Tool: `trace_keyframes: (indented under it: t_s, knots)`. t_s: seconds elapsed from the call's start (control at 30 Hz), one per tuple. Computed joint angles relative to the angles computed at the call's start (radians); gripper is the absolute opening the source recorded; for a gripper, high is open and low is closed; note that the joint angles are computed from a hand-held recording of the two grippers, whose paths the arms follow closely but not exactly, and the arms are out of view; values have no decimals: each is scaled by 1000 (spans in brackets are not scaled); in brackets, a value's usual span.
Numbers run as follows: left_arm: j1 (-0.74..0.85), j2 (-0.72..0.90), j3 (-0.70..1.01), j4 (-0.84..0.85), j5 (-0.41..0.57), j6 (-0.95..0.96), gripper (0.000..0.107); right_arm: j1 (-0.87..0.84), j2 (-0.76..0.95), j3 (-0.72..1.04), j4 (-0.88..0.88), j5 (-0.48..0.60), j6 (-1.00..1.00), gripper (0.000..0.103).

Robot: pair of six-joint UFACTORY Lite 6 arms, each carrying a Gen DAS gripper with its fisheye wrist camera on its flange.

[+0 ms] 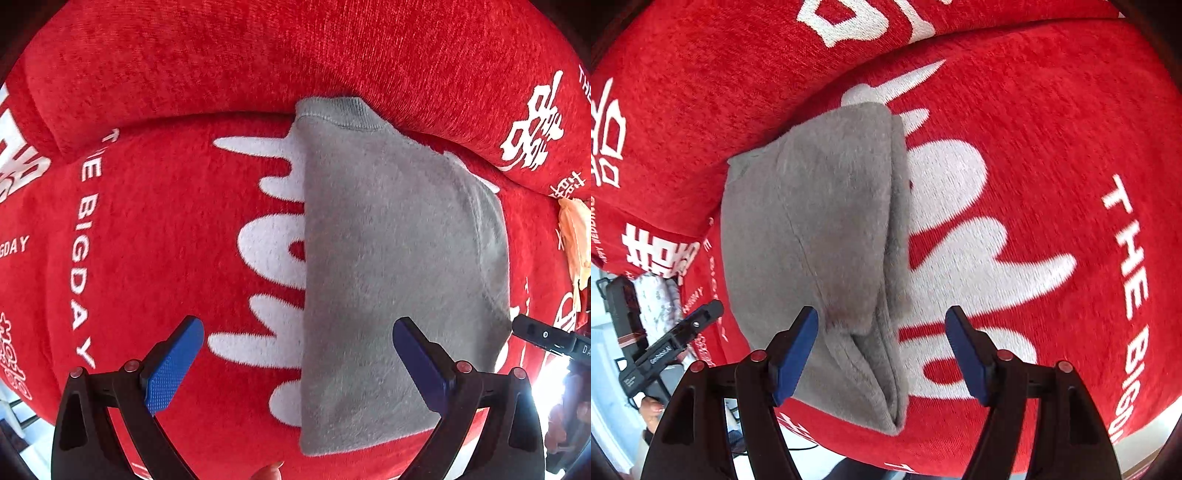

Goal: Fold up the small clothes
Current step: 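Grasp the folded sweater stack with the left tool while the right tool grasps its other edge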

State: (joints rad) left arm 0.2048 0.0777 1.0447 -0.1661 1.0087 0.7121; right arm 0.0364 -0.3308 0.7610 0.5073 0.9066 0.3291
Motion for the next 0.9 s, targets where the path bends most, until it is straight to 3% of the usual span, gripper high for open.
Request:
trace_keyframes:
  t_s: [0.27,0.57,0.67,0.83,0.9]
  knots:
    - [-85,240,101,-67,27,-10,103,-155,137,-50,297,-42,-397,76]
    - [-189,309,114,-180,21,5,103,-240,282,-79,699,22,-846,81]
    - [-219,305,96,-179,-17,-17,103,-210,328,-48,701,21,-885,82]
    - [-189,347,116,-205,12,1,103,-238,303,-86,726,41,-885,81]
    - [-202,334,105,-198,-3,-17,103,-235,311,-77,701,40,-836,65]
